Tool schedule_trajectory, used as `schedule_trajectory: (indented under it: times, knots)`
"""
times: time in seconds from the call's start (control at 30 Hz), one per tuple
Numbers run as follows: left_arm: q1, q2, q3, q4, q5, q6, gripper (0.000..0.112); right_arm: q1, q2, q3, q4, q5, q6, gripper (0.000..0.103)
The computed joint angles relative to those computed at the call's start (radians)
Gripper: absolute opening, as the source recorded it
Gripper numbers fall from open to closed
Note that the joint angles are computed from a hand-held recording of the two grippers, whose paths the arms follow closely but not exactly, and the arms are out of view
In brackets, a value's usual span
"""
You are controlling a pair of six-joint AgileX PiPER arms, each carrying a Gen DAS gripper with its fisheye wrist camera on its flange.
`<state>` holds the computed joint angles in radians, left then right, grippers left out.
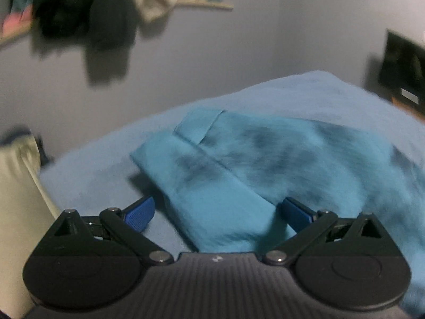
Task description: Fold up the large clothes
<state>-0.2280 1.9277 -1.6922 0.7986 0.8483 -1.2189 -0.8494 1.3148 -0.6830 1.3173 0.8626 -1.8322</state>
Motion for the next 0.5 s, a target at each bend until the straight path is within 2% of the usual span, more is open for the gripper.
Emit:
schedule_trajectory:
  times: [0.1, 0.33, 0.4, 0.47, 0.5]
  knots:
    - [0.081, 0.009, 0.007, -0.175, -0.09, 0.054, 0.103, 0.025, 0.007, 0.004, 0.002, -0.011, 0.003, 0.093]
    - [0.152, 0.051, -0.017, -0.316, -0.142, 0.066, 0.103, 0.055, 0.028, 0.026, -0.002, -0.024, -0.04, 0.093]
    - [0.154, 0.045, -0.003, -0.303, -0.164, 0.042, 0.096, 0.056, 0.037, 0.028, 0.002, -0.025, -0.046, 0.093]
    - [0.155, 0.024, 0.036, -0.305, -0.221, 0.054, 0.074, 0.056, 0.042, 0.025, 0.0, -0.03, -0.041, 0.093]
    - [0.153, 0.014, 0.052, -0.299, -0.238, 0.054, 0.069, 0.057, 0.044, 0.023, 0.001, -0.03, -0.036, 0.093]
